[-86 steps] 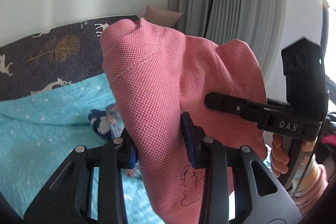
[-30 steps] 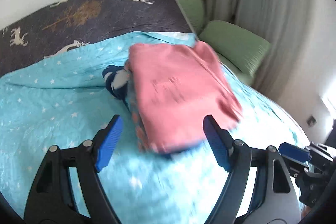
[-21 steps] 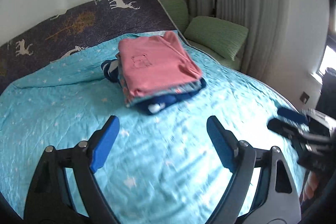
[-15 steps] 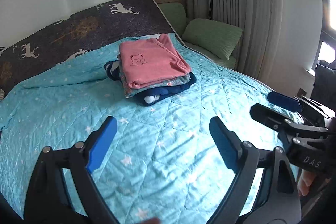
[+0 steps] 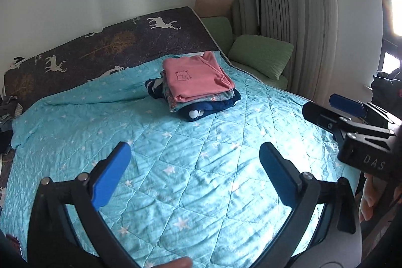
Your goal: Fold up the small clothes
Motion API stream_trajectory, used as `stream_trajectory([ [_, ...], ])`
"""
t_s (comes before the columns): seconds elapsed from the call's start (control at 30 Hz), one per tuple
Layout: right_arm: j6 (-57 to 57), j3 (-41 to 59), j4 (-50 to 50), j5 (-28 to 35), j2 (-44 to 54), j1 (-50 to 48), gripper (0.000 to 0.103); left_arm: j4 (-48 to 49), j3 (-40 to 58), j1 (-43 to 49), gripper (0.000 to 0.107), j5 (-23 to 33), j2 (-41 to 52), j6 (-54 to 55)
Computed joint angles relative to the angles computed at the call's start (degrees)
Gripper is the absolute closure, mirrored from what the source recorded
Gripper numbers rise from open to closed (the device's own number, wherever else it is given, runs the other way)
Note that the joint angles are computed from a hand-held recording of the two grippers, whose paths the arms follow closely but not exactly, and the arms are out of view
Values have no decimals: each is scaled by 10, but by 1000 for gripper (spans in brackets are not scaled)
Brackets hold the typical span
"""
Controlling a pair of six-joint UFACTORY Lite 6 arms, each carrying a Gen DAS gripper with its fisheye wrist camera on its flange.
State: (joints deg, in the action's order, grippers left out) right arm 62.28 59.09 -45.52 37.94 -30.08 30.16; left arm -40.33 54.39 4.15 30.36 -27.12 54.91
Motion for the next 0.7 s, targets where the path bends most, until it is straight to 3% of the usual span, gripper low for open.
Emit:
stream_trajectory([
  [0.27, 34, -7, -20, 19, -1, 29, 22, -26, -15, 34, 5, 39, -21, 31],
  [0.7, 38, -11, -22, 19, 10, 27, 22, -39, -17, 51, 5, 33, -1, 36],
])
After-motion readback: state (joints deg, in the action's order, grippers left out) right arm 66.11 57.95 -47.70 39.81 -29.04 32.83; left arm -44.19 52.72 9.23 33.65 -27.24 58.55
